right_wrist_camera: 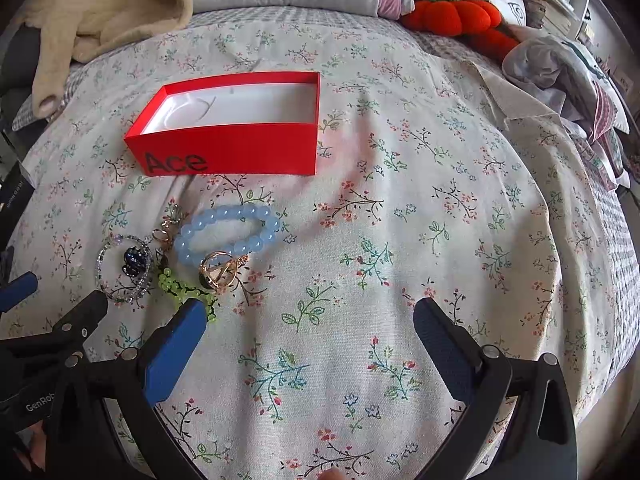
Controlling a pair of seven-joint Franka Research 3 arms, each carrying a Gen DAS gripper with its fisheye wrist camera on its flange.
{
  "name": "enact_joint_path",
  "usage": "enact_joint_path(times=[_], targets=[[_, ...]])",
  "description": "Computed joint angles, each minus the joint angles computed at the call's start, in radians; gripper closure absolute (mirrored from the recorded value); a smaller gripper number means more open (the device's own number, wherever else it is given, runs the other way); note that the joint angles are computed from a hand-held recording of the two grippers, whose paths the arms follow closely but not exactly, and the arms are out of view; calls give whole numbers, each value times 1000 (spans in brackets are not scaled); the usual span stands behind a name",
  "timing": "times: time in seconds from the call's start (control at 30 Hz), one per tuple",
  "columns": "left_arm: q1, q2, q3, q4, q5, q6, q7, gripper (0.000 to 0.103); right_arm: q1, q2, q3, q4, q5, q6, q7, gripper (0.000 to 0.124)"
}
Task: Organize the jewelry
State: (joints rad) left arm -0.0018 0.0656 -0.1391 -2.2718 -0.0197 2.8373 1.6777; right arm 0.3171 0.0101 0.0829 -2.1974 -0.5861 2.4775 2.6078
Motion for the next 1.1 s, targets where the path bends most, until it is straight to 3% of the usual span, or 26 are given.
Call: enact_joint_path(times=[1.1], targets=[[-4,-9,1,-2,-20,-4,18,0,2,4,-2,4,-5,-4,8,21]])
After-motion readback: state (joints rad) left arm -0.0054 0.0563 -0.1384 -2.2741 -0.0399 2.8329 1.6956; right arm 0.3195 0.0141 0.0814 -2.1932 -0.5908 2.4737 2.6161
